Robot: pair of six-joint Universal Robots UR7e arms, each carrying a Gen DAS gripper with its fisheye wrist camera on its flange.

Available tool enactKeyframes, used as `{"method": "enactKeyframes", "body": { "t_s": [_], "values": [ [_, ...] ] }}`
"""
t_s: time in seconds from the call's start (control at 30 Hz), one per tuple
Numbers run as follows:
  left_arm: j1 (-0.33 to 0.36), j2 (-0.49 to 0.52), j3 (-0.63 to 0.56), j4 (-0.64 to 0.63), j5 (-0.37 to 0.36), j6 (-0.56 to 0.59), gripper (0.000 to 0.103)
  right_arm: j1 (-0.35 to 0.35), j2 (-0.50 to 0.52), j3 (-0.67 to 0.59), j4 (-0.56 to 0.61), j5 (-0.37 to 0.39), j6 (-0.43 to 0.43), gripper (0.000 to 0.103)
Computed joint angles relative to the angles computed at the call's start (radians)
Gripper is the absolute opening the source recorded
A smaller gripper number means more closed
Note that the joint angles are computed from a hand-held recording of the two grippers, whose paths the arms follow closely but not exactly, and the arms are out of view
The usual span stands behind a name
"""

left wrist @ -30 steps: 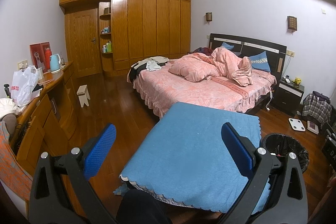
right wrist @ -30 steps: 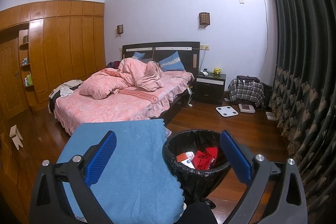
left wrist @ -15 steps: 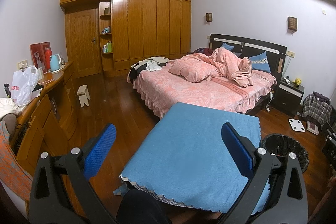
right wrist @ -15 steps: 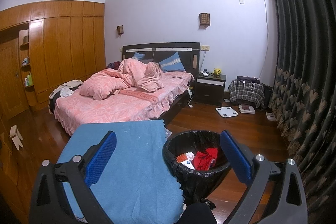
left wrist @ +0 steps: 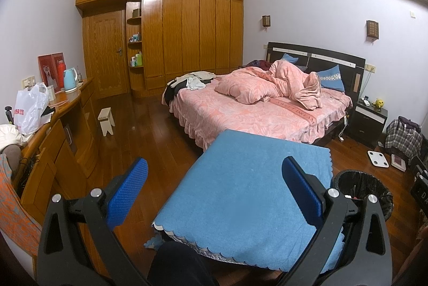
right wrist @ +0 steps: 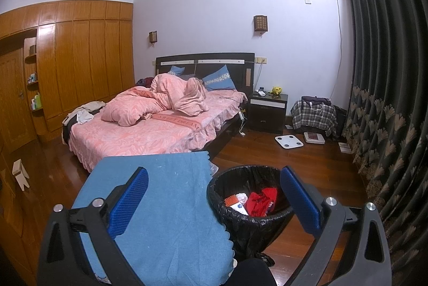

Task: Collect trash

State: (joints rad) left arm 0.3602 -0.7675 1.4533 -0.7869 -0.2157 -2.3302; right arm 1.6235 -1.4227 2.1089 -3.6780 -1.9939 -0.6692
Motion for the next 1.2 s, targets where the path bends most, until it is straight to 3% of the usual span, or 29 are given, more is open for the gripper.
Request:
{"method": "enactKeyframes", "body": {
  "t_s": [0.8, 1.2],
  "values": [
    [0.001, 0.000, -0.001, -0.005, -0.001, 0.007, 0.098, 0.001, -0.001, -0.004, 0.009, -0.002, 0.002, 0.097],
    [-0.004, -0.008, 0.074, -0.123, -0.010, 0.073, 0.098, -0.004, -0.005, 0.003, 0.007, 0.001, 0.000, 0.097]
  ]
}}
